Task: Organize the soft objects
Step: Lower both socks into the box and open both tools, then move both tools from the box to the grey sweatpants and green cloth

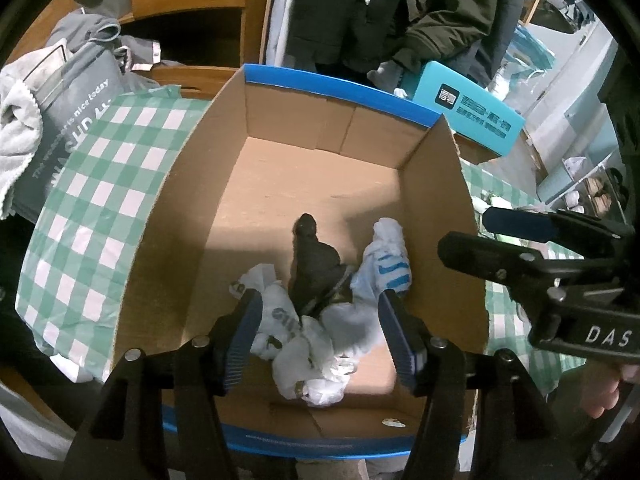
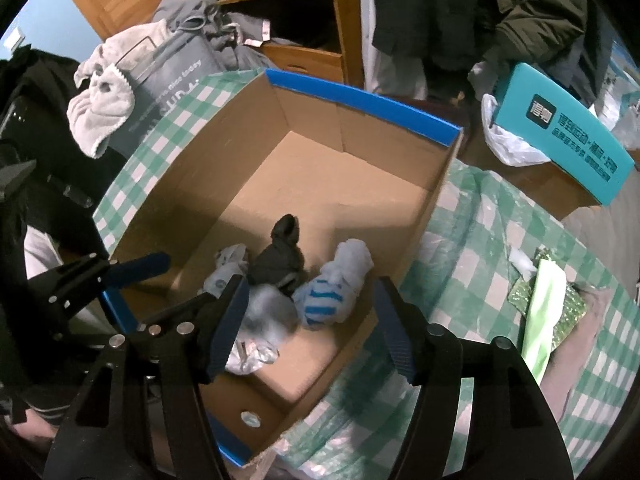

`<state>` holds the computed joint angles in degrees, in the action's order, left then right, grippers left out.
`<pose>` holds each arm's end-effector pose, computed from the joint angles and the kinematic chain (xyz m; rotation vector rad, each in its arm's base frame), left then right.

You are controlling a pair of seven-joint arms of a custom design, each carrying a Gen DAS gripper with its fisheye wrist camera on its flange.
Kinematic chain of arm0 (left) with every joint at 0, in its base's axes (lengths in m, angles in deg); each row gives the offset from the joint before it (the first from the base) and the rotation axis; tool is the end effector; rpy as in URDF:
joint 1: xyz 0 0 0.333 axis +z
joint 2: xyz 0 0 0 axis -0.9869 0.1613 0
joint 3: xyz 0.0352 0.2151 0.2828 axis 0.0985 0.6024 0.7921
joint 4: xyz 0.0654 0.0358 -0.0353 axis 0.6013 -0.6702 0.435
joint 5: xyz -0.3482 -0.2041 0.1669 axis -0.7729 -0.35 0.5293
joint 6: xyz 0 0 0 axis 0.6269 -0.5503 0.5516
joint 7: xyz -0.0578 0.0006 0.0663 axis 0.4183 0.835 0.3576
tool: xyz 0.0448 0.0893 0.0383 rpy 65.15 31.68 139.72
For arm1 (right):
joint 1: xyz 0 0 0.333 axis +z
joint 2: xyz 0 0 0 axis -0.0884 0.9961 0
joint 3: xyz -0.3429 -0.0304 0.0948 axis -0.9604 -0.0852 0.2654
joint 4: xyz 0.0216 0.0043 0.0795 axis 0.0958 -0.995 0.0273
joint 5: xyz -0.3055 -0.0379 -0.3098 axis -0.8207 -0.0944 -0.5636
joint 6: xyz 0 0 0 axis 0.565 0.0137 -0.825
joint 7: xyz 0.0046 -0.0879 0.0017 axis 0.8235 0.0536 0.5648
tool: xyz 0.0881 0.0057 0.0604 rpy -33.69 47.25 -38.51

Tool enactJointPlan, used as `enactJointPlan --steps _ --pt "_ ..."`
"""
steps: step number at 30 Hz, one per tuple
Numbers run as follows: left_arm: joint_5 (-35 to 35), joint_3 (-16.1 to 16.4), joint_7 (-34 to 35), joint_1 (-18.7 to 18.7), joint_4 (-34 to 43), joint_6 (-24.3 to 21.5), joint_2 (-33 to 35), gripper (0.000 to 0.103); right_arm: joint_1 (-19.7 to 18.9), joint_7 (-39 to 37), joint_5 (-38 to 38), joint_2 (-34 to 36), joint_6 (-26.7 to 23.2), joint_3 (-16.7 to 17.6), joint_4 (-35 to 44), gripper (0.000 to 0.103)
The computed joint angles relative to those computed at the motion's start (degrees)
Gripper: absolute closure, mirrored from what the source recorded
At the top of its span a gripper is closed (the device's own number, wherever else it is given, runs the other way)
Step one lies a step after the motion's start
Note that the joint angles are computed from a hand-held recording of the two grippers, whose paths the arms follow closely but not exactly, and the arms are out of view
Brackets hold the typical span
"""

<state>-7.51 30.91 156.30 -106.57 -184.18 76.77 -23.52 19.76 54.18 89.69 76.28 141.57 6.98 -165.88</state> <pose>0.5529 -0.4508 0.4930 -1.7354 2.4260 -0.6820 0.5318 0.3501 0.5029 -1.9784 1.8276 -0.1338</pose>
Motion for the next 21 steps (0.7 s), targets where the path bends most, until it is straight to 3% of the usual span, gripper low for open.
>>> enactJointPlan --steps 3,21 --pt "0.1 0.0 0.0 -0.1 0.1 0.1 0.0 0.041 -0.2 0.5 -0.1 -0.9 0.3 -0.1 -0.9 0.032" --pt "-2.2 -1.2 2.0 -2.0 3.4 -1.2 2.1 0.040 -1.4 2.6 -0.6 -8.8 2.3 -1.6 -9.8 0.032"
